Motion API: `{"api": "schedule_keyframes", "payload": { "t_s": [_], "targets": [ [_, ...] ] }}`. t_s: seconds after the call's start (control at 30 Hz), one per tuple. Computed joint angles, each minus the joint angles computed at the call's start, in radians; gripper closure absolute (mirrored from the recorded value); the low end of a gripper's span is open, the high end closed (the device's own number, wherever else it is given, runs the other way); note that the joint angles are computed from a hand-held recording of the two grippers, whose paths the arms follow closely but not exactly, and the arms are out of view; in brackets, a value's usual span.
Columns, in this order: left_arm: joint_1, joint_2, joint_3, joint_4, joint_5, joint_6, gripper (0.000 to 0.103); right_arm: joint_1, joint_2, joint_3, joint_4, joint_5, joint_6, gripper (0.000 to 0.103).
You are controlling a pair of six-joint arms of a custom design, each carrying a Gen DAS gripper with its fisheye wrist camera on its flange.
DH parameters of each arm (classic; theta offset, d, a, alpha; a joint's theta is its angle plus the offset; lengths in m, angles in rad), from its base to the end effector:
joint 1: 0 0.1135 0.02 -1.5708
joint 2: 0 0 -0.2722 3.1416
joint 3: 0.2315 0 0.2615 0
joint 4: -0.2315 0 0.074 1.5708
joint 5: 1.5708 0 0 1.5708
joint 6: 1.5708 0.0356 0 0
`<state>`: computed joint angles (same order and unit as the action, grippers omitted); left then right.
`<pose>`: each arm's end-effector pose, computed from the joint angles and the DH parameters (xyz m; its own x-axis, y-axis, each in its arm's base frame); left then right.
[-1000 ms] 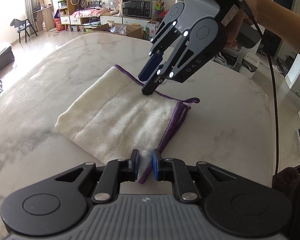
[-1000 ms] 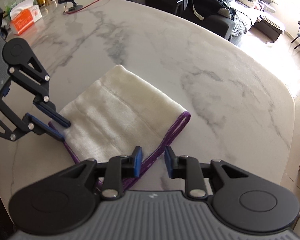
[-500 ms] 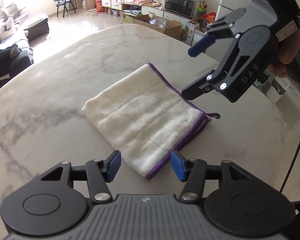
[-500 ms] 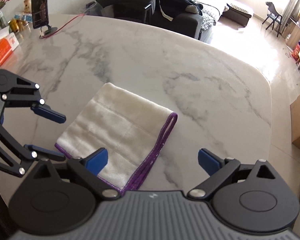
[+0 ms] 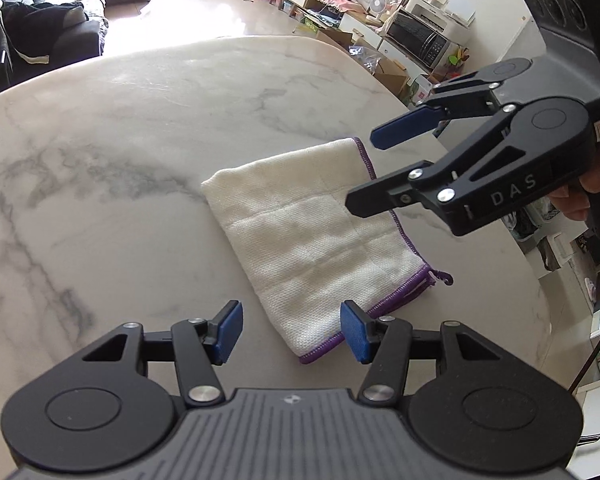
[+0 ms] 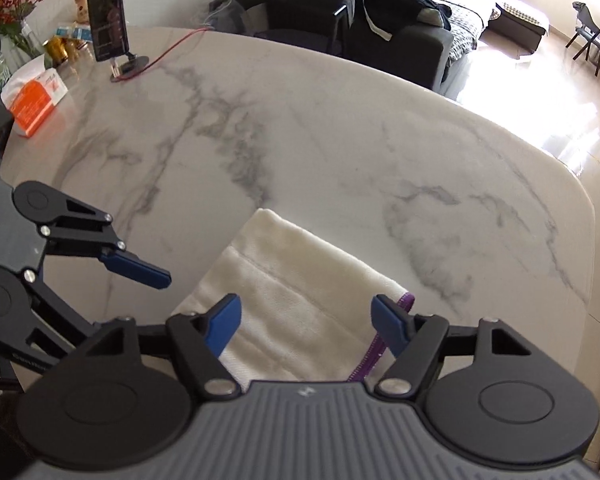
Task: Fold towel
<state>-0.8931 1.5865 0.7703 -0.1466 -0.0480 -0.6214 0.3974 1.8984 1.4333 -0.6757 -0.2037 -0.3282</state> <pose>0.1925 -0.2365 0.1514 -0.8614 0.1429 -0.4874 0.3191 0.8988 -0.3005 0.3728 0.1643 0.2117 -0.6462 -0.6136 -0.4539 -0.7025 0.7105 0.0397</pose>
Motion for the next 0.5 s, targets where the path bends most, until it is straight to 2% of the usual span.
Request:
{"api": "schedule_keyframes", "payload": {
  "t_s": [0.17,0.23,0.3,0.37,0.5],
  "targets": [
    [0.023,0.025,-0.003,0.024,0.02,-0.003,0.05,-0.032,0.024,0.013,-0.045,0.038,0.033,0.029],
    [0.024,0.026,0.002,0.022,0.029,-0.001,0.05,-0.057,0.039,0.006,-0.064,0.02,0.051,0.029],
    [0.03,0.038,0.003,0.035,0.039,0.009,0.05,-0.074,0.053,-0.003,-0.072,-0.002,0.068,0.036],
    [0.033,0.044,-0.001,0.045,0.04,0.021,0.05,-0.088,0.073,-0.001,-0.087,-0.032,0.083,0.049],
    [0.033,0.026,-0.02,0.045,0.032,0.026,0.05,-0.092,0.087,-0.006,-0.091,-0.059,0.094,0.051]
  ]
}}
